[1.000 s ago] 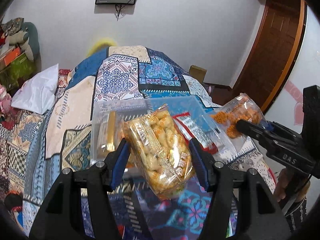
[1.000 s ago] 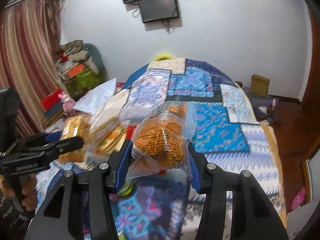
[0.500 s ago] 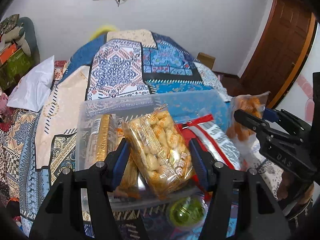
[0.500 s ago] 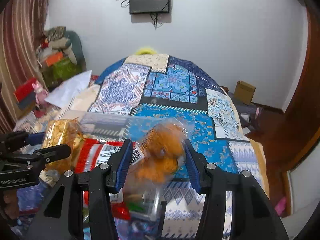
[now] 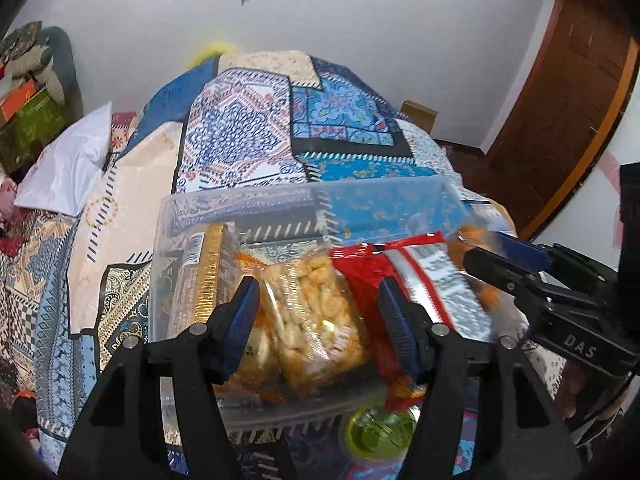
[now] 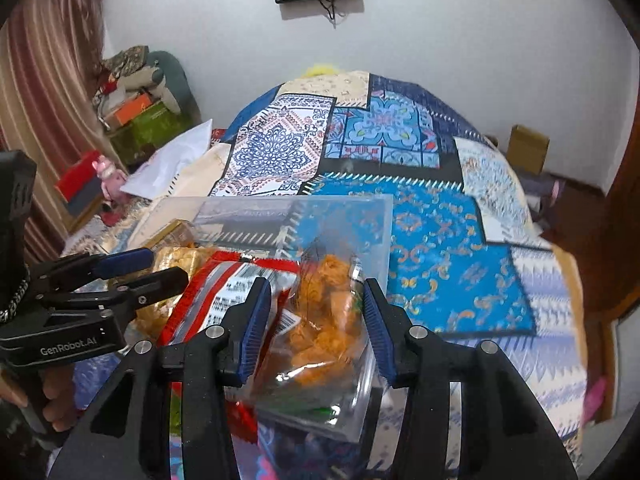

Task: Organize snacks
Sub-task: 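Carry both snack bags over the clear box and open both tools to drop them, then grasp the blue biscuit bag with the left tool while the right tool grasps the green pea snack bag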

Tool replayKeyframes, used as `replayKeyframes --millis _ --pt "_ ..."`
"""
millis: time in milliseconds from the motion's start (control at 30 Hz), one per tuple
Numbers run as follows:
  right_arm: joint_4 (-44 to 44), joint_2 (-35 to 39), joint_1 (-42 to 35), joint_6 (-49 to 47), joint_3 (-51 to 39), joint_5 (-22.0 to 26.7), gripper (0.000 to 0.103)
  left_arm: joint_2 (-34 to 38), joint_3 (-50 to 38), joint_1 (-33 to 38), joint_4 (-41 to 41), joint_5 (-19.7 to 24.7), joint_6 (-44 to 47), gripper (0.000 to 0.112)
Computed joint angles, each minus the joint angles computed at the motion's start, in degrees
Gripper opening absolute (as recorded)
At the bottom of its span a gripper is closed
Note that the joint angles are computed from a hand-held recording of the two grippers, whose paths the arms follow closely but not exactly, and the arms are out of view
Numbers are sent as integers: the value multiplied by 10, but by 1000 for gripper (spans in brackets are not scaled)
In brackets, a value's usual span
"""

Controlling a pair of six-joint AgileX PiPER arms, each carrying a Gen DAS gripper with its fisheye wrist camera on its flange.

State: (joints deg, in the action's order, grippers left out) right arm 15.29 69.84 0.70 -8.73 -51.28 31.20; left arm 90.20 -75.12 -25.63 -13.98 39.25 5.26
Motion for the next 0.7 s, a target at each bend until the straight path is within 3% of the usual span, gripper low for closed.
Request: replayKeyframes --millis 200,400,467,533,700 --pt "-77 -64 29 83 7 17 45 -66 16 -28 50 8 -27 62" --pt "-160 -152 83 165 12 57 62 -159 61 -32 41 25 -25 71" --pt "-167 -177 92 175 14 71 65 -188 75 -32 42 40 -31 81" --pt "-169 -207 104 186 18 90 71 -216 96 -33 46 46 -38 84" --pt "-307 -273 229 344 40 147 74 -280 157 -48 89 66 -73 91"
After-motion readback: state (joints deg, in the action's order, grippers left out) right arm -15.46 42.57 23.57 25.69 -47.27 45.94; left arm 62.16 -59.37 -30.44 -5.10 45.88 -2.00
